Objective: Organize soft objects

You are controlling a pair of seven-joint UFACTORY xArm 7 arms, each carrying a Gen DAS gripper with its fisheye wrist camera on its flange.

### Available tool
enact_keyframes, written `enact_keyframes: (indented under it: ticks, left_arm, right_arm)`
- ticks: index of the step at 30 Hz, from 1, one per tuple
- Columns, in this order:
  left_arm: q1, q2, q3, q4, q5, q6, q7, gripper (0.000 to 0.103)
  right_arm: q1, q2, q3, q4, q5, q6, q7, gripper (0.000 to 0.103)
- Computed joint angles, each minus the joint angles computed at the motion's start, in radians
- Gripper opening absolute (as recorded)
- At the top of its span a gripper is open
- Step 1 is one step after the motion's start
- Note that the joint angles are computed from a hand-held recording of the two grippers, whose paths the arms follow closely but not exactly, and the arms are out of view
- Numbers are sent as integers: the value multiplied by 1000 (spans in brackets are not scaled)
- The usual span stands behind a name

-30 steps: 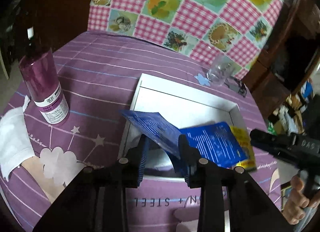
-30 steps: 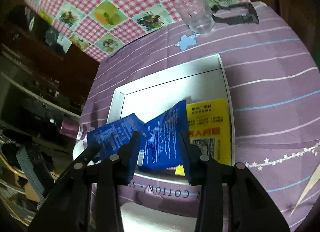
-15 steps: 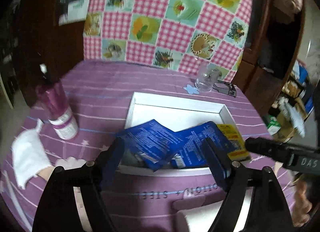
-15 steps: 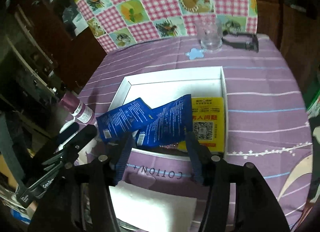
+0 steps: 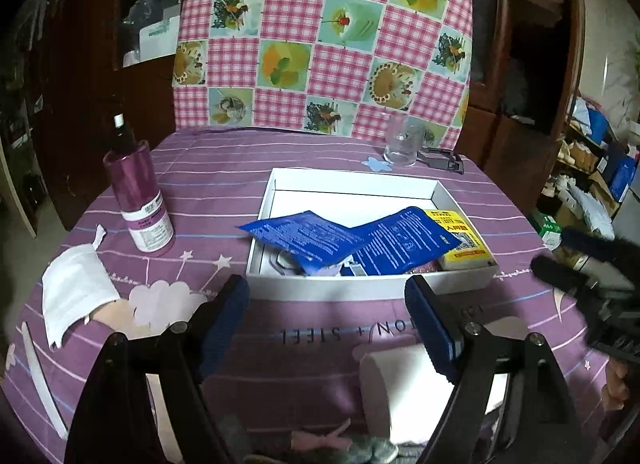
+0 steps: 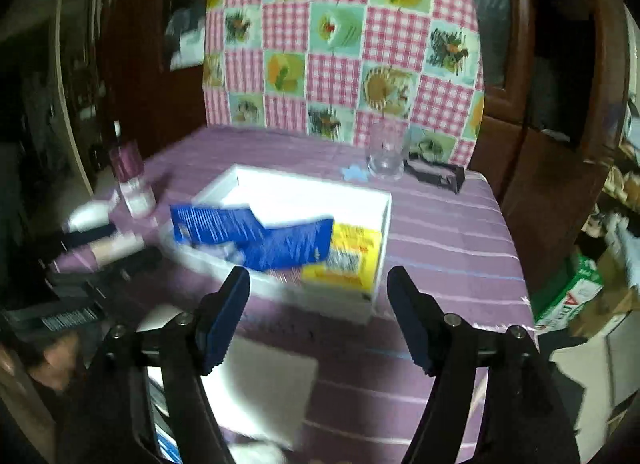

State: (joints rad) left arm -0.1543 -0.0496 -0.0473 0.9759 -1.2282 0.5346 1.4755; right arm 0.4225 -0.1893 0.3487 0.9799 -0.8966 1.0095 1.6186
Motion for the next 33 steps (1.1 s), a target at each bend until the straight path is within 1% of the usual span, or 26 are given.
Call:
enact_keyframes:
  ticks: [1,4,8,10,12,14,15,16,17,18,19,20,23,28,31,33]
  left_arm:
    - [5,-7,6,-9,-7,16,12,81]
    - [16,-20,18,-28,-3,45,22,81]
    - [37,-33,42,-50,-7,108,43,81]
    - [48,-36,51,-62,-10,140,56,81]
    - [54,-40,53,-86,-28,137,85,81]
    - [55,-37,52,-106,-49,130,122,81]
    - [53,-32,45,-113,-37,112,126,81]
    - [62,-30,19,-120,-17,78,125,82]
    - [45,-31,34,-124,-38,75,150,82]
    - [43,-35,35,-129,-69,68,175,83]
    - [42,-35,34,-132,-67,67,176,83]
    - [43,-37,35,-134,-65,73,175,83]
    - [41,-47,35,-143,-61,68,180,84]
    - [29,-70,36,-168,-66,63,213,85]
    - [25,-74,40,-173,-66,63,216,85]
    - [26,-72,43,-170,-50,75,196,85]
  right_arm:
    - [1,-17,-12,-30,24,-42,6,72]
    - [-10,-76,-7,-116,28,-133,76,72]
    - [-19,-101,22,-162,54,-185,77,72]
    - [-21,-102,32,-183,61,-228,76,72]
    - [-22,-91,42,-208,64,-280,92,72]
    - [-24,-60,36,-232,70,-360,95,72]
    - [-34,-37,41,-233,93,-385,81,72]
    - [-3,11,11,-211,149,-371,30,72]
    - [0,43,22,-180,164,-325,-4,74]
    - [12,66,28,-153,144,-278,-11,79]
    - [25,88,20,-138,149,-265,-31,82]
    - [34,95,8,-141,143,-275,-26,87]
    - [55,100,-17,-148,150,-253,-7,102]
    - [66,95,-33,-151,157,-239,-7,103]
    - [69,96,-35,-152,154,-239,-3,103]
    - [71,95,-35,-153,154,-238,-2,103]
